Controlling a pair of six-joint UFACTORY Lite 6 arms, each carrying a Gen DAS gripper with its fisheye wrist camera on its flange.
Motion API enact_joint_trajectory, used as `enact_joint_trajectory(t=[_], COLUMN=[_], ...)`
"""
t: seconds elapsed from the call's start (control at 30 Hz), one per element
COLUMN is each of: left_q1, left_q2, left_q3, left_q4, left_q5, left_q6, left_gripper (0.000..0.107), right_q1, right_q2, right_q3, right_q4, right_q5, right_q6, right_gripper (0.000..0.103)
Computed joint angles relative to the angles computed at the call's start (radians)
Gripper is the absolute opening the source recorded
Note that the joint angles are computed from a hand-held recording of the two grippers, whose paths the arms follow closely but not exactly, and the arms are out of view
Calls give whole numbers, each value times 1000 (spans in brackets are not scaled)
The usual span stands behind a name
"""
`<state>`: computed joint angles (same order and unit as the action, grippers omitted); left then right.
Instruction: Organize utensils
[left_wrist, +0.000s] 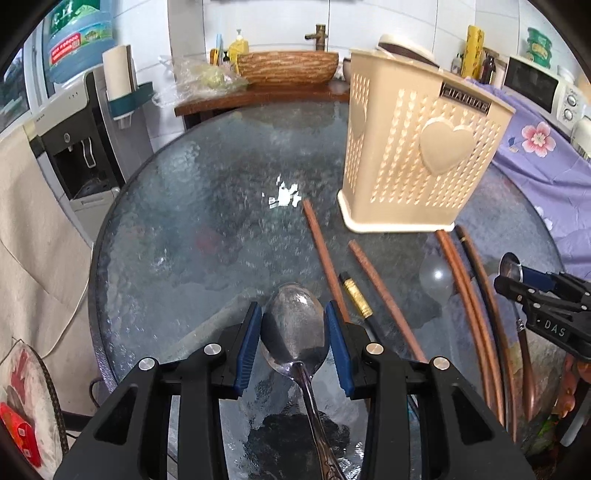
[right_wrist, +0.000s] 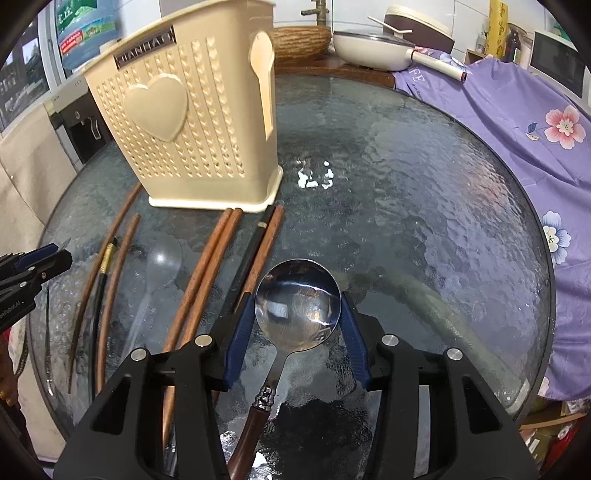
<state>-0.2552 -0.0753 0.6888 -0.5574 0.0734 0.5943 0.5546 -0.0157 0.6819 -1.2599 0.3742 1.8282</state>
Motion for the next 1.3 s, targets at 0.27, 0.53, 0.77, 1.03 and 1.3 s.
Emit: enact_joint_trajectory(t=[0.27,0.53,0.77,1.03,1.3], left_q1=[-27,-20,-15,-7,-19], left_q2=[-124,-204,-312,-338,-349], left_q3=[-47,-71,-99,-77,-45], left_q4=[78,-35,-55,-157,-253], left_q5=[1,24,47,68,86], left_q6=[-82,33,51,145,227], left_gripper=[35,35,35,35,35], right_q1=[73,190,237,232,238], right_q2=[-118,-251,-332,-379,-435], right_q3=[-36,-57,-58,-51,-27], right_q4=[-29,32,69,113,176], right_q5=[82,199,255,246,259], right_q6=[25,-30,-85,-153,-234], right_gripper=[47,47,47,47,46])
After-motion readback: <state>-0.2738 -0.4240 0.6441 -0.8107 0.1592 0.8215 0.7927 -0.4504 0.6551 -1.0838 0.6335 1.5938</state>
